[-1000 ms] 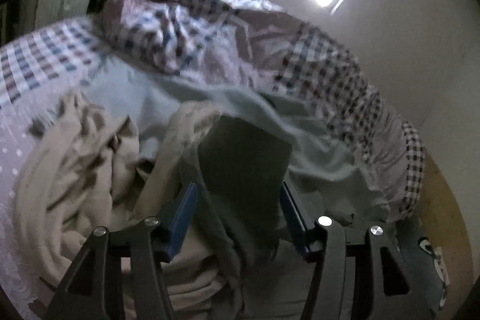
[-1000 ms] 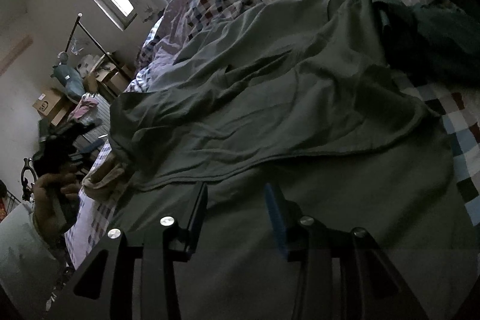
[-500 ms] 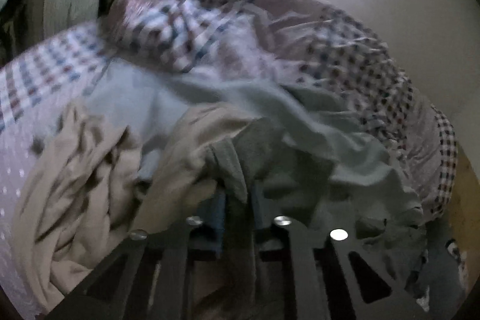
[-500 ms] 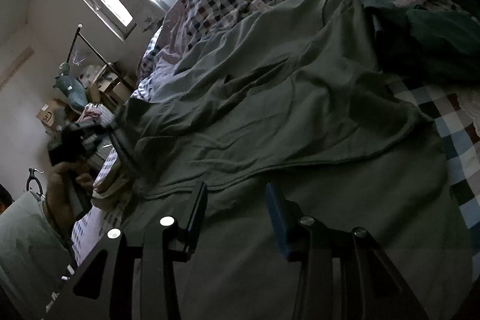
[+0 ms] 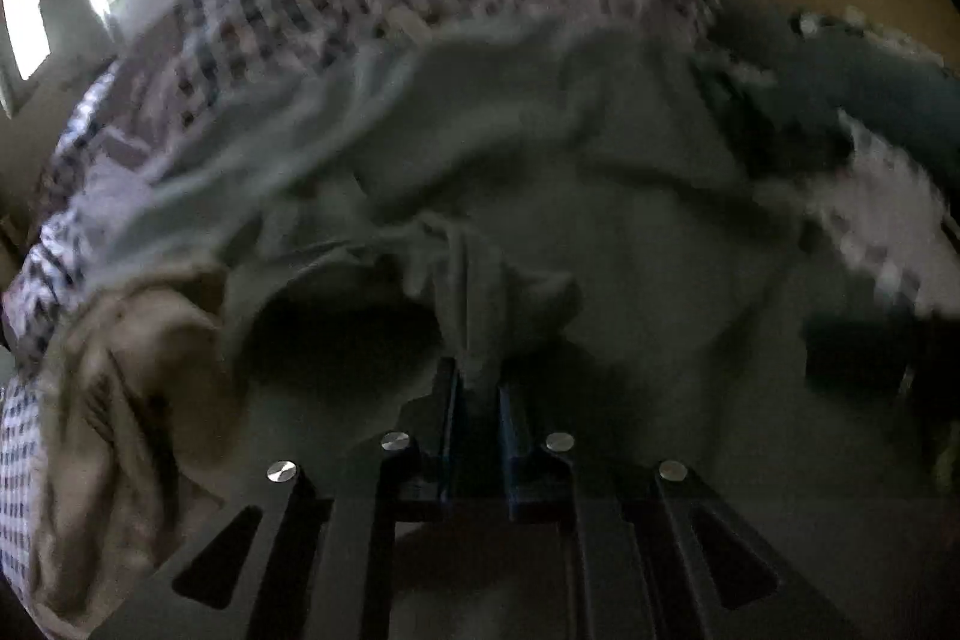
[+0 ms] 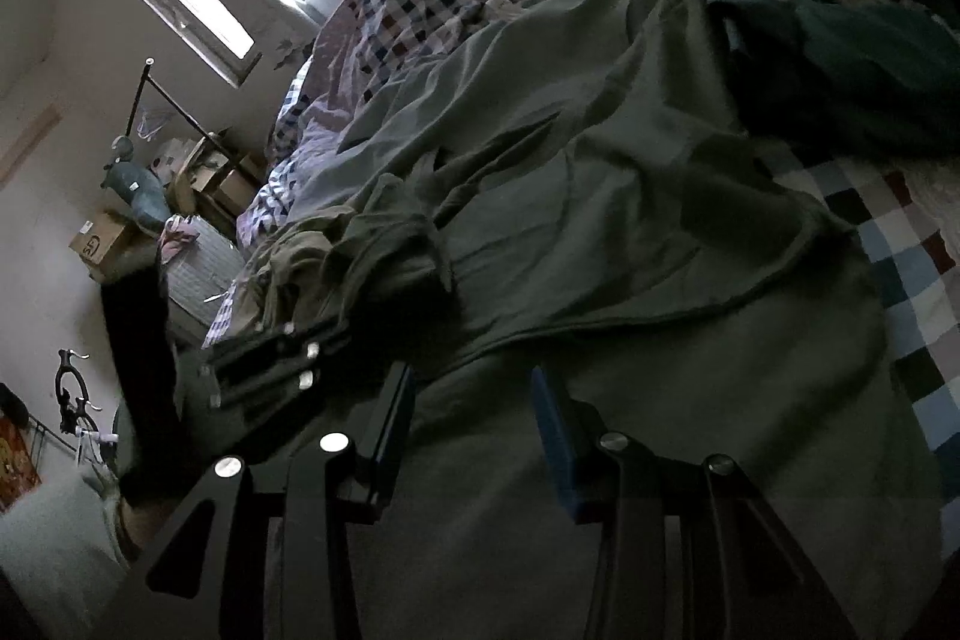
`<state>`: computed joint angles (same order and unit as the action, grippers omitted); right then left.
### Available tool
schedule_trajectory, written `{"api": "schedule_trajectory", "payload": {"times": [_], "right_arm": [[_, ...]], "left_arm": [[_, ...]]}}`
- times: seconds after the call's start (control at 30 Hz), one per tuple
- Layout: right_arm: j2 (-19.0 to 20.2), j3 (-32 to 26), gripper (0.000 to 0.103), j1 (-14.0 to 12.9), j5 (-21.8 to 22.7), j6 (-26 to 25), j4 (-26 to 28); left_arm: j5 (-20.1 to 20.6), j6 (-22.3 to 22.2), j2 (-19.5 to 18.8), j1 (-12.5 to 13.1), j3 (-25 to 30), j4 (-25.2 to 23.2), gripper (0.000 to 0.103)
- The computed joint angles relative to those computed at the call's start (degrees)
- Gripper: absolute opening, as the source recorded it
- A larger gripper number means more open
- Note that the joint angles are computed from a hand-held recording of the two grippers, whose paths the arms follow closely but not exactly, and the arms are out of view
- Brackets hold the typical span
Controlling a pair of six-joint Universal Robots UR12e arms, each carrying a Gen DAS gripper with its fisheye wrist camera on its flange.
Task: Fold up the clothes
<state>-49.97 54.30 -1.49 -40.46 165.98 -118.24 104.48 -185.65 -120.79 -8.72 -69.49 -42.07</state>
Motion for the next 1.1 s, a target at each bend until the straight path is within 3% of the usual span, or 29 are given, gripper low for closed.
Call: {"api": "schedule_trajectory", "payload": {"times": [0.03, 0.13, 0.2, 0.4, 0.57, 0.67, 0.87, 1.03, 1.07, 1.1], "right_arm": [[0.02, -0.04, 0.044, -0.04, 0.05, 0.05, 0.02], [0.02, -0.01, 0.045, -0.1, 0.21, 0.4, -0.16], [0.03, 0.01, 0.045, -0.12, 0.32, 0.65, -0.24], [-0.05, 0.16, 0.045, -0.1, 0.34, 0.94, -1.03], [-0.07, 0.33, 0.045, -0.23, 0.17, 1.64, -1.51], [-0.02, 0.23, 0.045, -0.37, 0.38, 1.95, -1.34], [0.14, -0.09, 0.045, -0.76, 1.43, 2.54, -1.29], [0.27, -0.37, 0.045, -1.5, 2.82, 4.1, -1.7], [0.27, -0.43, 0.045, -1.64, 3.0, 4.18, -1.55], [0.26, -0.48, 0.045, -1.79, 3.16, 4.27, -1.46]], "left_arm": [[-0.37, -0.58, 0.72, 0.05, -1.3, 1.49, 0.023], [-0.41, -2.39, 3.06, 0.23, -5.04, 6.58, 0.061], [0.22, -4.31, 4.64, 0.47, -7.34, 10.03, 0.066], [-3.75, -19.74, 7.12, 3.93, -9.94, 12.03, 0.067], [-18.04, -37.66, 6.03, 7.82, -10.29, 16.65, 0.067], [-22.59, -49.12, 4.26, 8.86, -9.82, 21.43, 0.067], [-17.57, -61.95, 1.57, 8.78, -6.95, 18.77, 0.067], [-12.83, -65.15, 0.4, 8.51, -5.78, 17.72, 0.062], [-11.97, -64.53, 0.1, 8.43, -4.77, 16.26, 0.04], [-11.04, -63.72, -0.23, 8.34, -3.57, 14.44, 0.026]]}}
